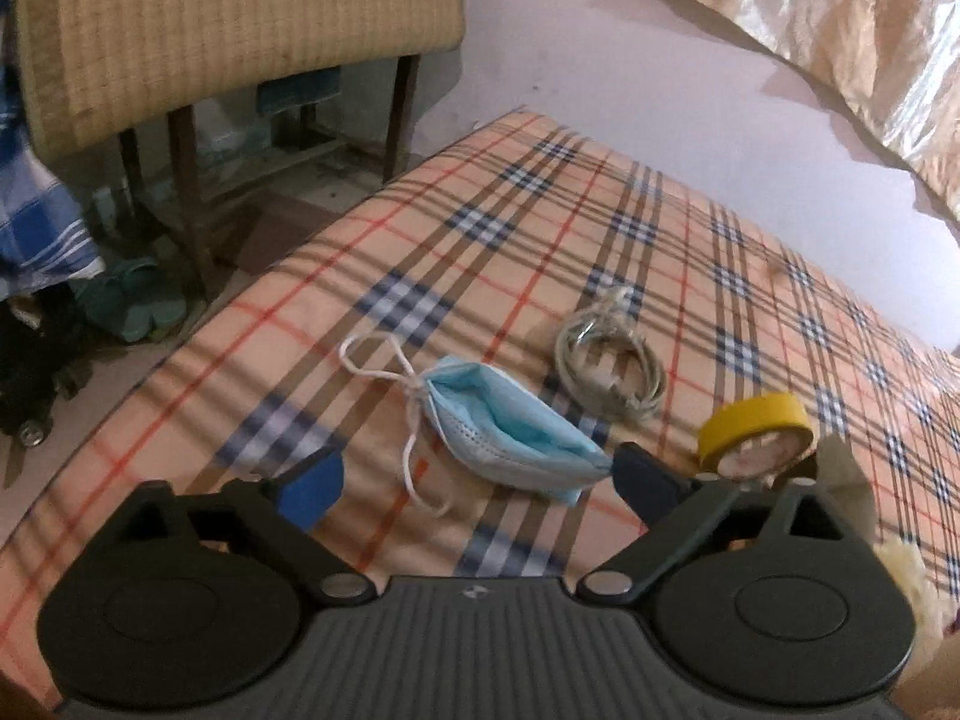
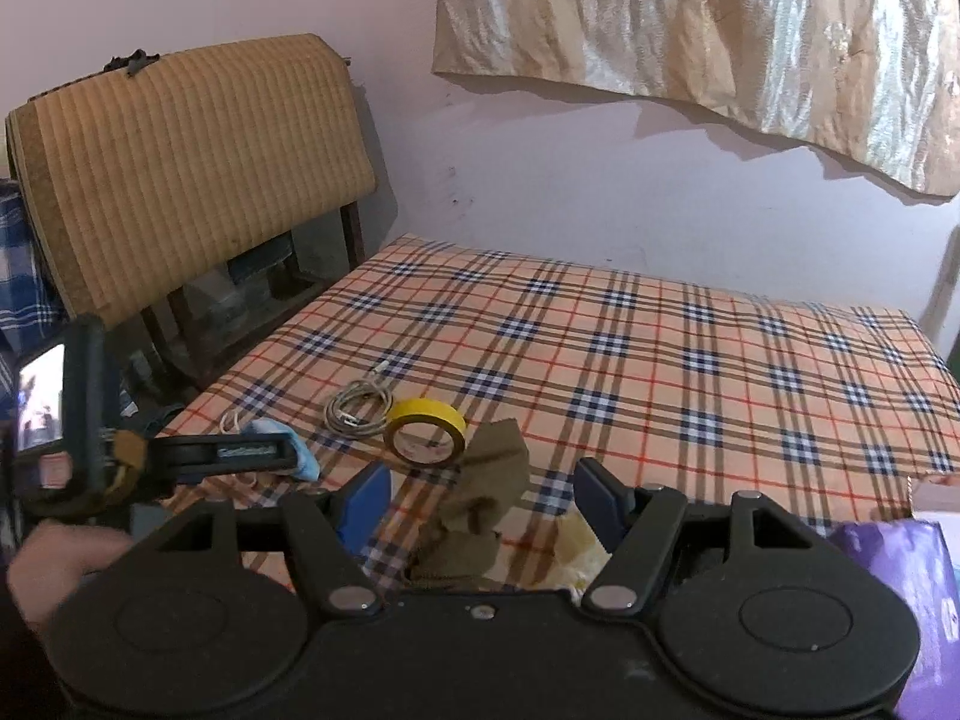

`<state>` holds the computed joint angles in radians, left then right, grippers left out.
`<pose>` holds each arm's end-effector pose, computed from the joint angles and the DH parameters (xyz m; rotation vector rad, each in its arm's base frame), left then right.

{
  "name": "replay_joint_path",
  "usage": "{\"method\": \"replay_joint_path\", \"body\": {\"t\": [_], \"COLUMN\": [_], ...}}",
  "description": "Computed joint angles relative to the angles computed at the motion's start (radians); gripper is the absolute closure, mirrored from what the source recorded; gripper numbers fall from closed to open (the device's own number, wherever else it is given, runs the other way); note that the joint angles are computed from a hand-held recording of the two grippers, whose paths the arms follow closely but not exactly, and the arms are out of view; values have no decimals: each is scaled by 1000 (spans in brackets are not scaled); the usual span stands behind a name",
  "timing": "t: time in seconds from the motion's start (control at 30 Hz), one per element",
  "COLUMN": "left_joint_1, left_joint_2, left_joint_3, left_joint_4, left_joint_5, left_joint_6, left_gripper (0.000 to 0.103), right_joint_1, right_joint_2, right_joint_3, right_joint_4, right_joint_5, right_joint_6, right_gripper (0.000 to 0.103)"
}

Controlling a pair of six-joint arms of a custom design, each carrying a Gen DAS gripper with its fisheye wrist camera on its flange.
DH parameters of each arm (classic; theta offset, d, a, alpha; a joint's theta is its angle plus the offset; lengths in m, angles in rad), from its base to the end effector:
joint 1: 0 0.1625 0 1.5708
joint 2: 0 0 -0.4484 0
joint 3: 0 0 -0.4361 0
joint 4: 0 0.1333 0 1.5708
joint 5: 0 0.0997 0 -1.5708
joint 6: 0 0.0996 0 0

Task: Organize soft objects
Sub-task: 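Grasp the blue surgical mask with the left gripper while the right gripper moves toward the white cable coil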

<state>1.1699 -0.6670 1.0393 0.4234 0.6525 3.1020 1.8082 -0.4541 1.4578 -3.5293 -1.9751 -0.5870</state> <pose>-0.0891 -0.7547 0.1683 -0.0410 2.2180 -1.1011 0.2725 -0.7258 0.0198 0.7175 -2.2667 1.1202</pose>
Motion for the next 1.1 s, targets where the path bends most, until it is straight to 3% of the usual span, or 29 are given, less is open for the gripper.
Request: {"method": "replay_joint_path", "body": {"t": [0.17,0.3,0.4,0.47,0.6,0.67,0.7,0.73,0.83,0.93,1.07,1.1], "left_joint_1": [12,19,30,40,36,34,28,24,25,31,47,54], "left_joint_2": [7,-32,-52,-77,-143,-173,-190,-199,-197,-154,-84,-67], "left_joint_3": [-10,70,87,112,201,240,266,281,274,214,110,81], "left_joint_4": [-53,-166,-170,-162,-212,-243,-266,-293,-302,-290,-237,-200], "left_joint_5": [38,46,82,127,138,163,161,151,150,112,88,91], "left_joint_6": [94,222,228,204,222,243,268,297,323,346,399,383], "left_gripper": [8,50,77,78,76,64,47,41,46,30,36,58], "right_joint_1": [-1,0,-1,-1,-3,-3,-5,-5,-4,-3,0,0], "right_joint_2": [42,73,86,96,106,108,106,105,106,110,125,130], "right_joint_3": [-83,-138,-157,-170,-185,-185,-182,-181,-183,-193,-221,-232], "right_joint_4": [65,105,119,129,154,152,153,153,156,169,195,207], "right_joint_5": [10,16,24,19,21,16,19,22,22,23,25,26], "right_joint_6": [14,39,61,67,89,96,104,110,111,109,101,101], "right_gripper": [24,24,24,24,24,24,24,24,24,24,24,24]}}
